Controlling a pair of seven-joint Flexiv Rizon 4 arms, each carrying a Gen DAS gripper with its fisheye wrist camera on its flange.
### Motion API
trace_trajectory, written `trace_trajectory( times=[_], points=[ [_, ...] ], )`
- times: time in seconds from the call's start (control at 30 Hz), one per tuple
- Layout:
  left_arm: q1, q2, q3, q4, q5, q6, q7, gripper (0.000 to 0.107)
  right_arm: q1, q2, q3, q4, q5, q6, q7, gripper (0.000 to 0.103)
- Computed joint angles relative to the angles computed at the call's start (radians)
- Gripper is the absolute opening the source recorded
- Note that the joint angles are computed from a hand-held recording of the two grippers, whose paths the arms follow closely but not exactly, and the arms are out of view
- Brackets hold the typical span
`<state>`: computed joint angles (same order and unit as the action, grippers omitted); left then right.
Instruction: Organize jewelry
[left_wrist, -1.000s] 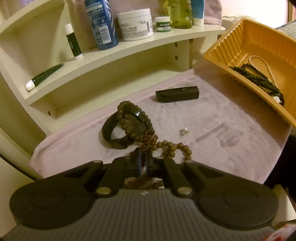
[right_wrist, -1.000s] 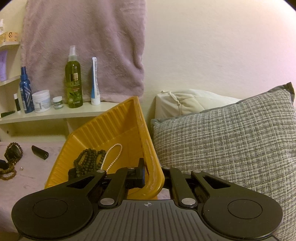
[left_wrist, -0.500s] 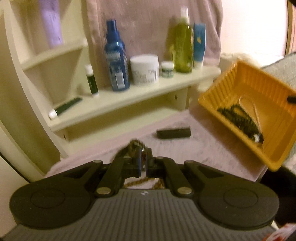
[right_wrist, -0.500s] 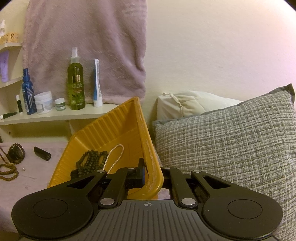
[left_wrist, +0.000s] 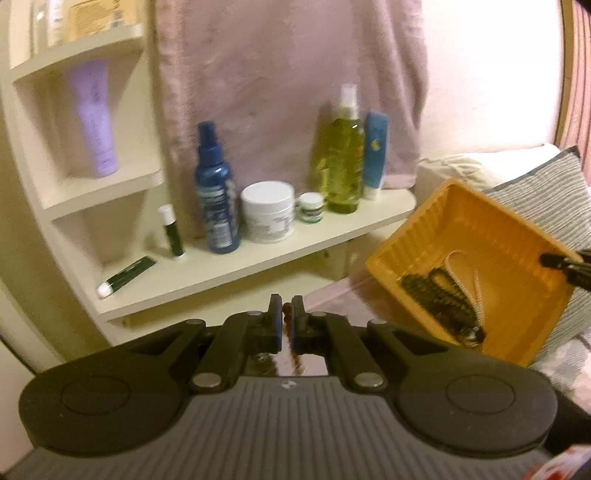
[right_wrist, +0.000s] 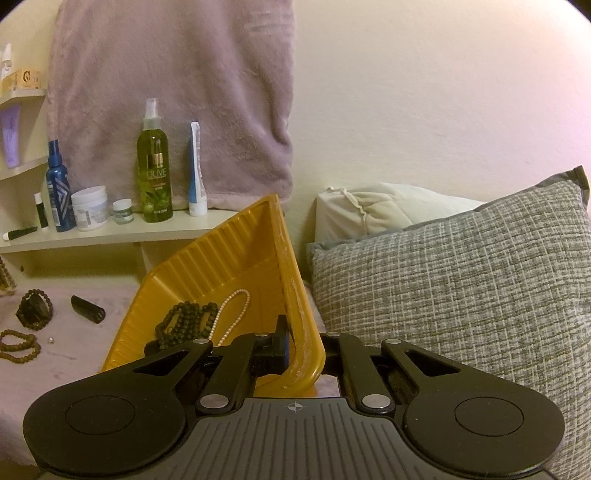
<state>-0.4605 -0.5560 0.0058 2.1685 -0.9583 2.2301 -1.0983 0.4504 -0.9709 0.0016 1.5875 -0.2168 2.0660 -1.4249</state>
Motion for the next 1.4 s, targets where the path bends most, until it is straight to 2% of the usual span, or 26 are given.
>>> trace_trajectory(
  times=[0.23,0.47,0.87,1.4],
  points=[
    [-0.009,-0.032,-0.016,-0.078,0.043,-0.027,0.000,0.003,-0.001,0.001,0.002,0.000,0.000,0.000,0.000,0.007],
    [0.015,-0.102,-0.040,-0.186,0.191,-0.076,-0.079,0.003,-0.002,0.001,0.004,0.000,0.001,-0.001,0.004,0.007],
    [0.012,-0.202,-0.025,-0.364,0.391,-0.257,-0.201,0.003,-0.006,-0.001,0.010,-0.004,-0.003,-0.002,0.016,0.007],
    [0.018,-0.248,0.001,-0.425,0.575,-0.381,-0.351,0.003,-0.009,-0.002,0.011,-0.007,-0.009,-0.005,0.027,0.007]
  ],
)
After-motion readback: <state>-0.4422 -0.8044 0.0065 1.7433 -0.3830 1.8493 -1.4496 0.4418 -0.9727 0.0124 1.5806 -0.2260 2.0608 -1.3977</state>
